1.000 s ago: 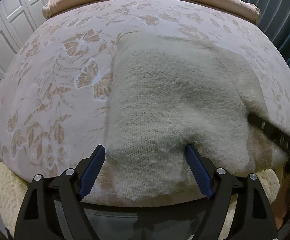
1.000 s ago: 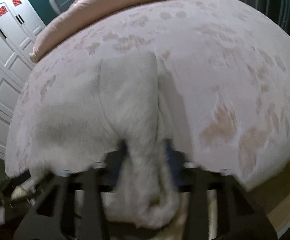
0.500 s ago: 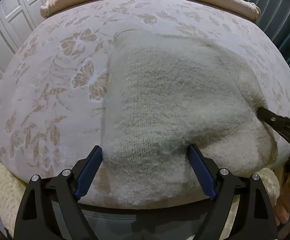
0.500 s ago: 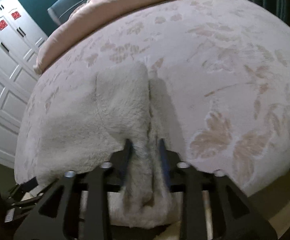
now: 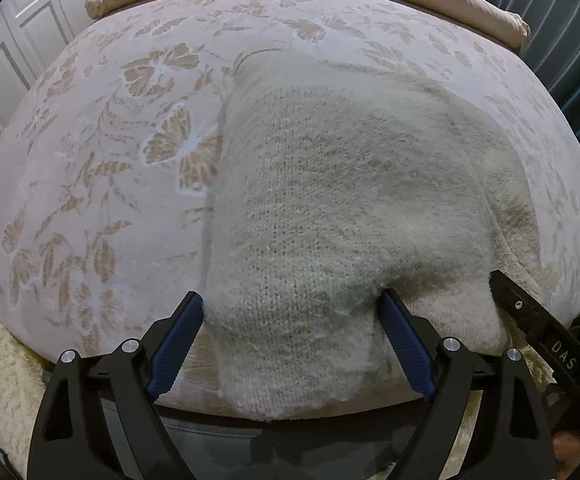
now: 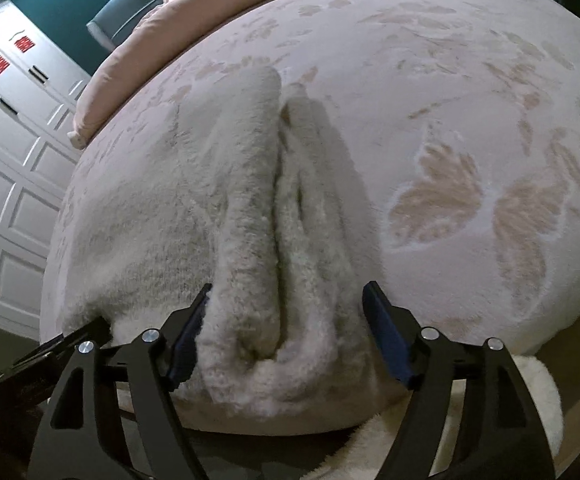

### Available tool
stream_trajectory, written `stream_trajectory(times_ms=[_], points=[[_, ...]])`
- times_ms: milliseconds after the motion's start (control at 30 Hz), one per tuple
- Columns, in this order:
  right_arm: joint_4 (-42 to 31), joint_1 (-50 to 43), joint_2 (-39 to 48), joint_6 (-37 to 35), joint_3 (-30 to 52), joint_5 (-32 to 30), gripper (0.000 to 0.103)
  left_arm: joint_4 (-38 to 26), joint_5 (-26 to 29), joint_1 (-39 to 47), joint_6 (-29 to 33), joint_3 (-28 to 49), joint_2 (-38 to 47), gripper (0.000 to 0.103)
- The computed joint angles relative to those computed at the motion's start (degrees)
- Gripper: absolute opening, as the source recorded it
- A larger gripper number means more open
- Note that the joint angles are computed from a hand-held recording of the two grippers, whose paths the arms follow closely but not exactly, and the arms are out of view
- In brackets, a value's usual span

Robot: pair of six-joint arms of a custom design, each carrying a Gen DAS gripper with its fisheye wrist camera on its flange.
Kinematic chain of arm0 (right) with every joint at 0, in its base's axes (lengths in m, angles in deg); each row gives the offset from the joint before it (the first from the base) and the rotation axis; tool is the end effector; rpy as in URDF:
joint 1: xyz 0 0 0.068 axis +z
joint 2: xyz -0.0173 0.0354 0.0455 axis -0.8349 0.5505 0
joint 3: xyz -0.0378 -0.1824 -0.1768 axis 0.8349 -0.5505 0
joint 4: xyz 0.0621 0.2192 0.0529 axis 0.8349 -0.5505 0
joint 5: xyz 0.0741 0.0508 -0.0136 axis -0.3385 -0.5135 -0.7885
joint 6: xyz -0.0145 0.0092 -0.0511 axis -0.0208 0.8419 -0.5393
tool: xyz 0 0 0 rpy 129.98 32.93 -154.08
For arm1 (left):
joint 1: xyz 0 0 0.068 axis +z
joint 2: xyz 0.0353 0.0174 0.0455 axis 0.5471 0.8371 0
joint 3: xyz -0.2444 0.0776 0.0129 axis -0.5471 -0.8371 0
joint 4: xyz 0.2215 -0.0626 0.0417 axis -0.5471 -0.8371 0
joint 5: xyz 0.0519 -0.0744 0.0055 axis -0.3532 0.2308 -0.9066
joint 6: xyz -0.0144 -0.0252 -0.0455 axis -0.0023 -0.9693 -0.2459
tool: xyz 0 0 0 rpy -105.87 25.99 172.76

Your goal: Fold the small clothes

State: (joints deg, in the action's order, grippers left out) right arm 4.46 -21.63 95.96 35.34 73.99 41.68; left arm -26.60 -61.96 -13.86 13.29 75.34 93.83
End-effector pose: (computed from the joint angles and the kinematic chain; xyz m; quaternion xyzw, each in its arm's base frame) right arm 0.1233 0.0766 0.1823 0.2748 0.9088 0.1557 0.2727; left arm 0.2136 -0.2223 0.2263 0.1416 0.9725 -0.0552 0.1763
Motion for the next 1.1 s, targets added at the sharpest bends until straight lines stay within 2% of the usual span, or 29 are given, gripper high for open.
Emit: stream_trajectory(times_ms=[167, 300, 433, 500, 700, 767, 800, 833, 900, 967, 1033, 1100], points=[[8.03, -7.3, -0.47, -4.87, -4.05, -7.63, 0.081, 1.65, 1.96, 1.34, -0.74, -1.28, -2.34, 0.087], [12.19, -7.35, 1.71, -5.89, -4.35, -7.35, 0.085, 4.26, 6.6, 5.02, -0.25, -2.79, -3.65, 0.087], [17.97, -10.69, 5.01, -8.42, -4.78, -10.06, 0.086, 7.17, 11.91, 8.13, -0.15, -3.6, -1.53, 0.087], [20.29, -12.7, 6.23, -9.47, -5.04, -11.81, 0.087, 9.14, 13.89, 8.97, 0.04, -3.83, -0.09, 0.091], [24.88, -17.98, 7.16, -11.03, -6.52, -17.16, 0.087, 12.39, 14.42, 9.0, 0.64, -1.74, 4.71, 0.098], [25.96, -18.97, 7.17, -11.03, -6.87, -18.3, 0.08, 12.35, 14.15, 8.68, 0.23, -1.07, 5.23, 0.098], [26.9, -20.62, 7.11, -11.83, -7.42, -20.22, 0.069, 12.13, 14.19, 8.58, -0.04, -0.88, 5.09, 0.097], [28.53, -22.33, 6.88, -11.94, -8.44, -22.98, 0.056, 11.86, 14.55, 8.53, -0.02, -0.81, 4.67, 0.091], [29.21, -26.59, 5.18, -12.11, -9.67, -28.32, 0.04, 10.64, 16.45, 8.84, 1.44, -0.61, 3.1, 0.077], [26.53, -28.45, 1.89, -11.74, -9.37, -31.24, 0.036, 9.42, 20.22, 9.99, 3.26, -0.55, 1.17, 0.057], [18.82, -26.67, -3.04, -12.75, -6.67, -30.14, 0.035, 7.21, 24.66, 11.32, 4.63, -0.11, -0.61, 0.051], [8.58, -22.47, -8.75, -12.52, -3.5, -26.05, 0.035, 4.8, 29.15, 11.94, 5.41, -0.36, -2.26, 0.049]])
